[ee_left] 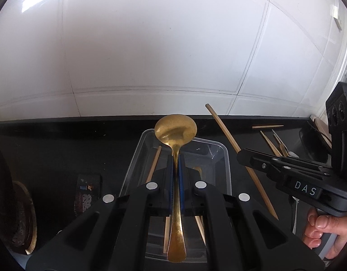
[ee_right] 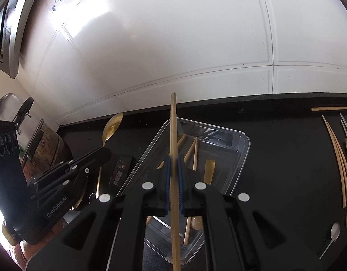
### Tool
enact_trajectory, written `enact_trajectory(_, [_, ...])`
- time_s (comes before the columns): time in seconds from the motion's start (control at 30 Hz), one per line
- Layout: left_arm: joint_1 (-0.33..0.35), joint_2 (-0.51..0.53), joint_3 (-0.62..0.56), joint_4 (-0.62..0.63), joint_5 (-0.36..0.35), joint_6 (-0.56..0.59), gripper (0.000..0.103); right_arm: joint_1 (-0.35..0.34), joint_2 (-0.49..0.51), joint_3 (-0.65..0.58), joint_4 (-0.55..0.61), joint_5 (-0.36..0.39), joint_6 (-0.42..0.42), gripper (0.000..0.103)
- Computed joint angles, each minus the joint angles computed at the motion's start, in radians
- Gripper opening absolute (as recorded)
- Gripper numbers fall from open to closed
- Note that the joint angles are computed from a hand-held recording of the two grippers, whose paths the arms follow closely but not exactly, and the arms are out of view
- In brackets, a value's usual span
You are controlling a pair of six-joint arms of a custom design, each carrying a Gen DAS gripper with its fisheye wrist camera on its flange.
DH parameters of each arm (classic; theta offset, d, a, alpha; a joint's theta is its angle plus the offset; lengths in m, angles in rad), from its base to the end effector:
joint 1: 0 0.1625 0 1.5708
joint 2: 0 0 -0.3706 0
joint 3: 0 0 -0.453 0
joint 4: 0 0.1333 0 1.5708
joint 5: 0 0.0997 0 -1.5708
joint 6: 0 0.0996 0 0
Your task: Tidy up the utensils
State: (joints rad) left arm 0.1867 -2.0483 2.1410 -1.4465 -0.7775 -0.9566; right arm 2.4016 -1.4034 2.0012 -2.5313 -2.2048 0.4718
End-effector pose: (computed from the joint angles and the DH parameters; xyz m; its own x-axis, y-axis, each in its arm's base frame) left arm -0.3188 -0.2681 0.3600 -0.7724 0.2655 -0.5770 0.5698 0.6911 -0.4447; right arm 0.4621 -0.3213 0.2333 -0.9359 -0.1172 0.3321 -0.2976 0.7675 -0.5678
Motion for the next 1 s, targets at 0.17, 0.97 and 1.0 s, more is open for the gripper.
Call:
enact_trajectory(0.17, [0.006, -0.023, 0.011, 0.012, -0.012, -0.002, 0.003, 0.003, 0.015, -0.007, 0.012, -0.002, 0.014, 0.007])
enact_trajectory(0.97, [0.192, -0.08, 0.057, -0.183, -0.237, 0.054, 0.003, -0.013, -0.011, 0.035, -0.026, -0.006, 0.163, 0.007])
enact_trajectory(1.0, [0.204, -0.066, 0.051, -0.194, -0.243, 0.073, 0.003, -0.02, -0.013, 0.039, -0.032, -0.008, 0.184, 0.007])
